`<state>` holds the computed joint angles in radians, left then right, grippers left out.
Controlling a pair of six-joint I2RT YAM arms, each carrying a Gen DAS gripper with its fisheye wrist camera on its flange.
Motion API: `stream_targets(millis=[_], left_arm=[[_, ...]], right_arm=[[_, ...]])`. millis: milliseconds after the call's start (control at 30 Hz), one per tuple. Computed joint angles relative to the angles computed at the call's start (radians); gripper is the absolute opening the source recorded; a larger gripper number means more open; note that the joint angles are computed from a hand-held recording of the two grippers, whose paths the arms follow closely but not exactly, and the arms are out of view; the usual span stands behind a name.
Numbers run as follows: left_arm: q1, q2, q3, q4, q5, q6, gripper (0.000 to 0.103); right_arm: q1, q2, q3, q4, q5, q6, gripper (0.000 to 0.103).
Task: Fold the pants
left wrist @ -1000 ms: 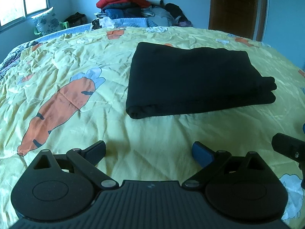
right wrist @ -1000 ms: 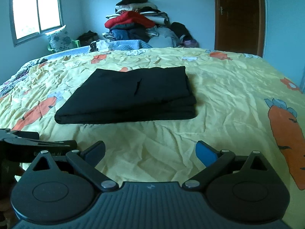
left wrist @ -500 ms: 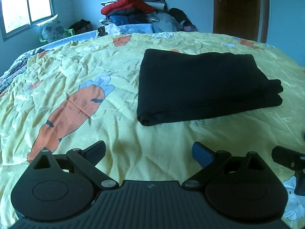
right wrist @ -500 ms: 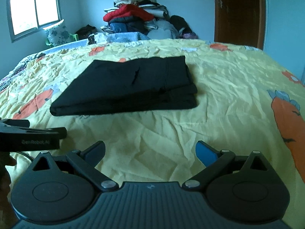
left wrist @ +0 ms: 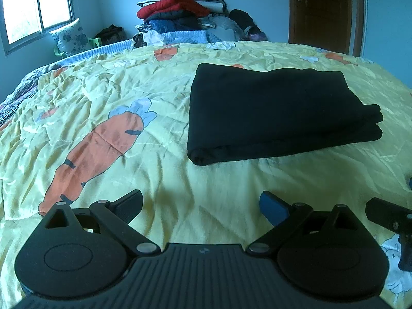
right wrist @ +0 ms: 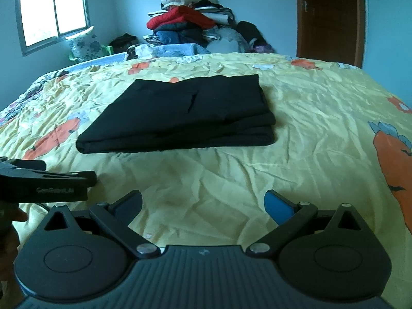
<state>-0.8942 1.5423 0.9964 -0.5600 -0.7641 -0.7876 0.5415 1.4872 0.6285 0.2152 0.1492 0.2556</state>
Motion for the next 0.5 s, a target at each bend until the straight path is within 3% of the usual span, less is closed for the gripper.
stream_targets(millis=[500], left_arm=[[-0.01, -0.003, -0.01, 0.015, 0.003, -0.005, 0.099]], right_arm=[[0.024, -0.056, -0.028, 0.035, 0.016, -0.009, 0.102]])
